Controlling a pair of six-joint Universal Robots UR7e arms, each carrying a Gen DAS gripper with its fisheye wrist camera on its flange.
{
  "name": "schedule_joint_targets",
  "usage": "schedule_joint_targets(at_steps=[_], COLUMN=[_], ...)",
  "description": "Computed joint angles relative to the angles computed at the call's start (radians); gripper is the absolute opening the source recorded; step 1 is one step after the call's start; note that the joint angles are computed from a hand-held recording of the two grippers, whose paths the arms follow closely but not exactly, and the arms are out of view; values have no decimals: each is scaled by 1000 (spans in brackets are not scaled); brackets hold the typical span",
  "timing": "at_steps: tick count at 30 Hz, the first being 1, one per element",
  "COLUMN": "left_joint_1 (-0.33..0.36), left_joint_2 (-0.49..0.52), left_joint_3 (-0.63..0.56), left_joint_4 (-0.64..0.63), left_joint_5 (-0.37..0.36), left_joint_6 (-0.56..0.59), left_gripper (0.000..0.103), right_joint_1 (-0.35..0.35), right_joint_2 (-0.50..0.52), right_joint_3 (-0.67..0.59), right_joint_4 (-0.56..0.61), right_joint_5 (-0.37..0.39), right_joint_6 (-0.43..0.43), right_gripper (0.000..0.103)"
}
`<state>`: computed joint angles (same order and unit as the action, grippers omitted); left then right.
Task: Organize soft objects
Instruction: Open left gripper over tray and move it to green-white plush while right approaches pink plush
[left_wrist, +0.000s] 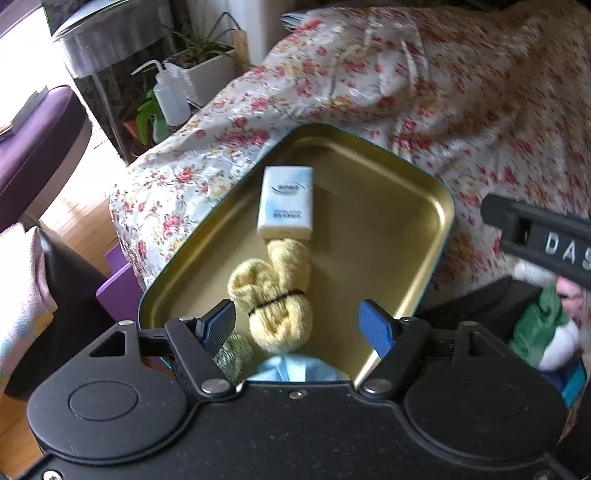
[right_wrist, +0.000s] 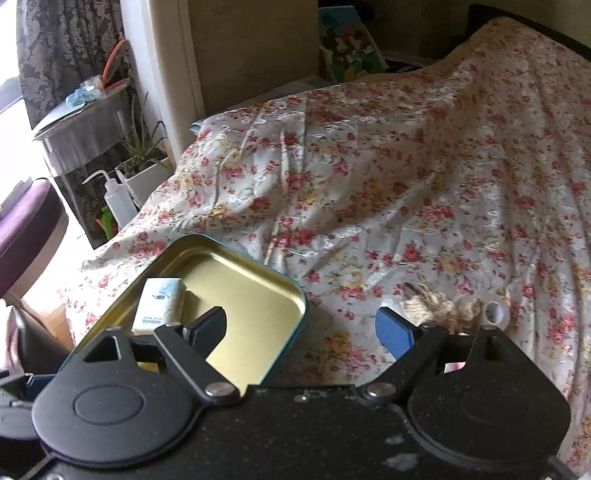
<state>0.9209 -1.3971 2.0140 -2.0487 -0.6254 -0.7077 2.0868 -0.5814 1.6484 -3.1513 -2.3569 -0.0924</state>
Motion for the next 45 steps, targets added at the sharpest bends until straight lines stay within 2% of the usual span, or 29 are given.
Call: schedule_joint_targets(at_steps=[9, 14, 18, 25, 29, 33, 40, 43, 45], left_joint_1=[-21, -34, -51, -66, -74, -85, -87, -86, -87], left_joint_2=[-9, 3, 18, 56, 78, 102, 167, 196, 216], left_joint_3=[24, 31, 40, 38, 38, 42, 23, 13, 8], left_joint_4=[4, -18, -43, -85, -122, -184, -280, -312, -331], left_joint_5=[-27, -50, -47, -71, -94, -118, -189, -220, -230], left_joint_6=[28, 72, 106, 151, 183, 239, 314, 332, 338], left_gripper=[71, 71, 71, 71, 71, 71, 71, 71, 71], right_joint_1=[-1, -11, -28, -59, -84, -110, -138, -146, -147], right_joint_2=[-36, -67, -92, -123, -169, -191, -252, -267, -257], right_joint_3=[64, 140, 204, 269, 310, 360, 390, 387, 375], right_joint_4=[-81, -217, -348, -599, -662, -779, -602, -476, -431], right_joint_5=[-75, -115, -150, -224, -196, -136, -125, -159, -201], right_joint_6=[10, -25, -75, -196, -173, -132, 25, 98, 108], right_gripper=[89, 92, 102, 103, 103, 103, 103, 103, 103])
